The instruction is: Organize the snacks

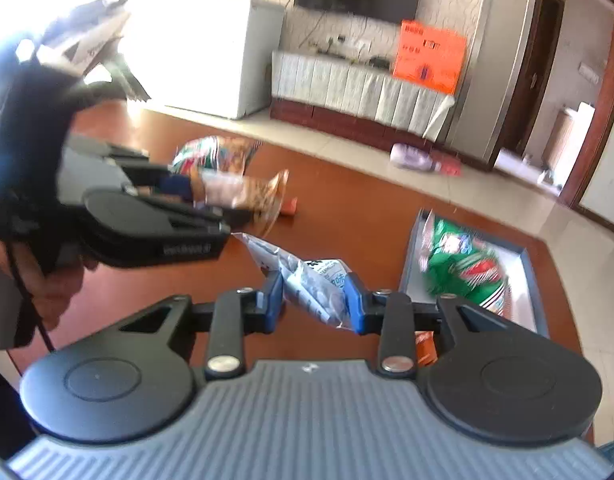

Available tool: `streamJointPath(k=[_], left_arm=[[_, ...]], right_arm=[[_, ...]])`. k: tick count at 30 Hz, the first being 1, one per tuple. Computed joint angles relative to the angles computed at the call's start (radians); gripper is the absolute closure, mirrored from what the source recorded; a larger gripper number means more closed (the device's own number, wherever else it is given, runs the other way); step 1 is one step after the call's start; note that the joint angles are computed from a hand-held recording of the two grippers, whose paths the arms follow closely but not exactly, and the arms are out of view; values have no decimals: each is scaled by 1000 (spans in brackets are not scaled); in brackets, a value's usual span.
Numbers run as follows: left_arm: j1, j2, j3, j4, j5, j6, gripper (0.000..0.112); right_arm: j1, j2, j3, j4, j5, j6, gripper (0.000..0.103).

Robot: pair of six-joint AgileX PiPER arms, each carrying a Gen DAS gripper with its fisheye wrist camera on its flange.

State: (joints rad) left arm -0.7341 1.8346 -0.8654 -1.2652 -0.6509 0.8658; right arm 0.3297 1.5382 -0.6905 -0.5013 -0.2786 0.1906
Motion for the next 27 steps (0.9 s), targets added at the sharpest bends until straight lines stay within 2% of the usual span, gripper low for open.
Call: streamJointPath(k=[5,13,27], left_arm=[[-10,16,-18,-9,-16,3,68],[-31,44,-70,-31,-14,39,68],[-88,151,-244,-86,7,115,68]], right_arm=[[-29,-20,5,-87,-19,76,67],[-66,-48,24,-142,-42,121,67],[-177,-94,67,-247,-77,204,67]])
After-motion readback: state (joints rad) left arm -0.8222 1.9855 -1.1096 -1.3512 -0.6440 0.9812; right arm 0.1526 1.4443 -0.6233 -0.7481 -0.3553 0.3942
